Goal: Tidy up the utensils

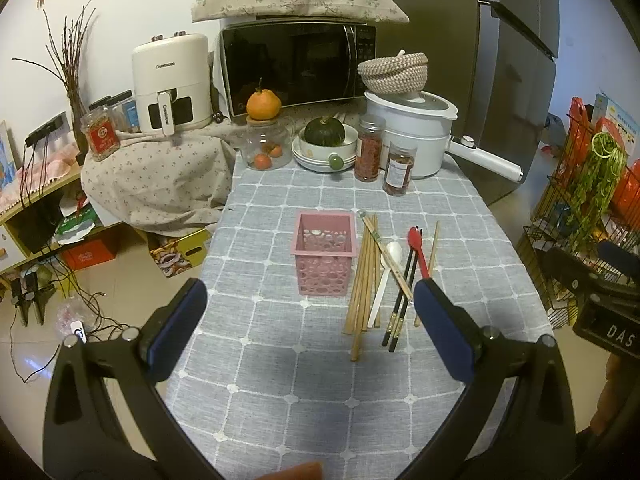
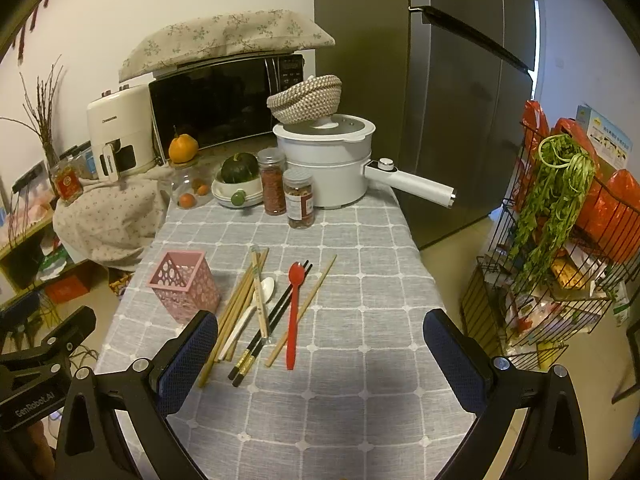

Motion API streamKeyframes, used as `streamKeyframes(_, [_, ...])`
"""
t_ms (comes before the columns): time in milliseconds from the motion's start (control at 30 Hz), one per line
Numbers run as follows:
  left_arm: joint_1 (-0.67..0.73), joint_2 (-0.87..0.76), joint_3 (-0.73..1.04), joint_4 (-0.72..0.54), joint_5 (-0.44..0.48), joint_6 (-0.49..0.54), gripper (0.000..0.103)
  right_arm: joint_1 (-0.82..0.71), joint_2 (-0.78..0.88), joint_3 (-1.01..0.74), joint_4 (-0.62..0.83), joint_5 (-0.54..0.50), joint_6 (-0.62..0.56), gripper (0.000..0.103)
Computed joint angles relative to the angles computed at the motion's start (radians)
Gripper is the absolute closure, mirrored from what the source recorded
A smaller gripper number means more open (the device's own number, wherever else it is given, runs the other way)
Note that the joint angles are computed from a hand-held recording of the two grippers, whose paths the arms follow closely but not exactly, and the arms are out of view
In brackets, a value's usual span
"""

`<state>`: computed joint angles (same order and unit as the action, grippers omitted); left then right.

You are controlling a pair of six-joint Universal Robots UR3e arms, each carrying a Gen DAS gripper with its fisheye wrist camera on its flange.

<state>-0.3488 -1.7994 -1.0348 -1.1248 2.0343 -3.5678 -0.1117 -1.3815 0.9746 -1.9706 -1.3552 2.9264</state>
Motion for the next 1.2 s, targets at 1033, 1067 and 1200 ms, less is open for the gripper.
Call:
streamKeyframes(1033, [-0.002, 0.011, -0.033, 0.022, -0.006, 0.003, 0.0, 0.001, -0.003, 0.02, -0.014, -0.002, -0.001, 0.0])
streamKeyframes(1067, [-0.002, 0.01, -0.034, 0.024, -0.008, 0.003, 0.0, 0.001, -0.004, 0.02, -0.014, -0.002, -0.001, 0.0])
streamKeyframes(1200, [-0.004, 0.012, -0.041, 0.03, -0.003, 0.003, 0.0, 0.002, -0.001, 0.016, -0.012, -0.004, -0.001, 0.0])
